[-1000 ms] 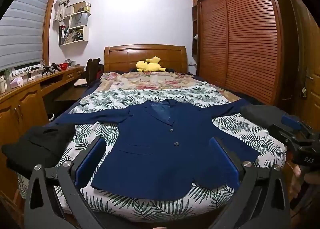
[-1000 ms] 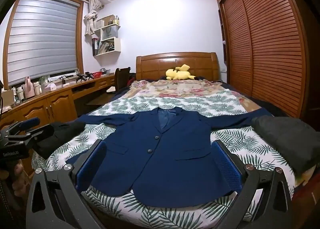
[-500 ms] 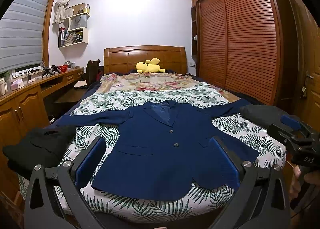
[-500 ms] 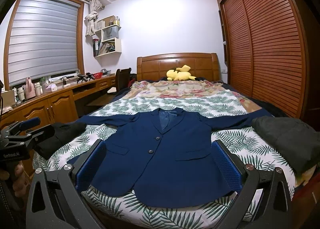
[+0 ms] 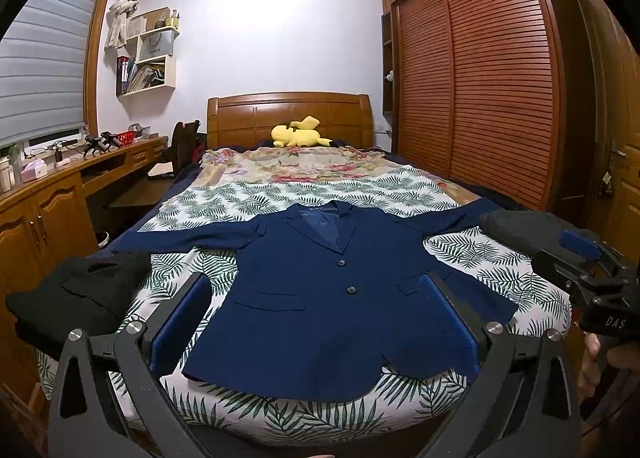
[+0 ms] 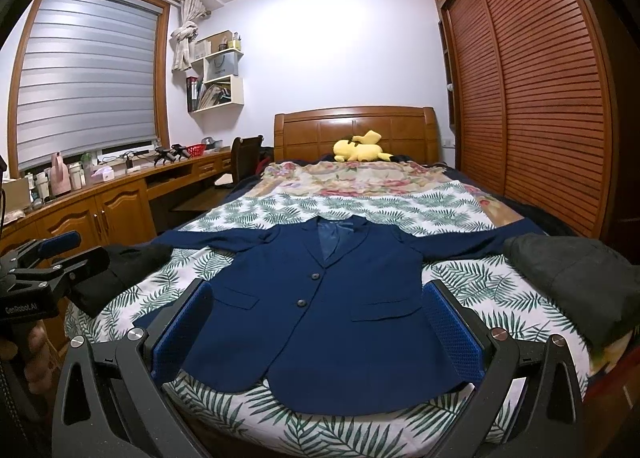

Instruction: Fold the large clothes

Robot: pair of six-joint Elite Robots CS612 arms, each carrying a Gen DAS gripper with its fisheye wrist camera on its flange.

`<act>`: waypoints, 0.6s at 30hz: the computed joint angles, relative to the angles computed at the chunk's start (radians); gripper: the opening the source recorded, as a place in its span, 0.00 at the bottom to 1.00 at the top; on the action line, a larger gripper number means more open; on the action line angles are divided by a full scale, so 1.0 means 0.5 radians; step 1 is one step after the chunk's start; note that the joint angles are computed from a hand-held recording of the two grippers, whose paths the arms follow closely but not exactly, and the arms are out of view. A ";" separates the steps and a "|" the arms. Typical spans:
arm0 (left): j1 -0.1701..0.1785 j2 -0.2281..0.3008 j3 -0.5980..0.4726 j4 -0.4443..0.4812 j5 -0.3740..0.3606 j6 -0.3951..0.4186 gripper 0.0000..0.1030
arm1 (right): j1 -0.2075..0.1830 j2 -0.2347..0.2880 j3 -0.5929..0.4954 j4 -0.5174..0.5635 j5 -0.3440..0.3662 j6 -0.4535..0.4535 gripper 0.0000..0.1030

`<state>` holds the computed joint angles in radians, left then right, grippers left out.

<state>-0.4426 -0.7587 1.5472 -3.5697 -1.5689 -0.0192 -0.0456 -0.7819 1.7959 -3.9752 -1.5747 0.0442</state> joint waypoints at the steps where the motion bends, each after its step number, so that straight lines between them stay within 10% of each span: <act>1: 0.000 0.000 0.000 -0.001 0.001 0.000 1.00 | 0.001 0.000 0.000 0.000 -0.002 0.001 1.00; 18: -0.004 0.000 0.003 -0.014 0.004 0.005 1.00 | 0.003 0.001 0.000 -0.009 0.001 0.002 1.00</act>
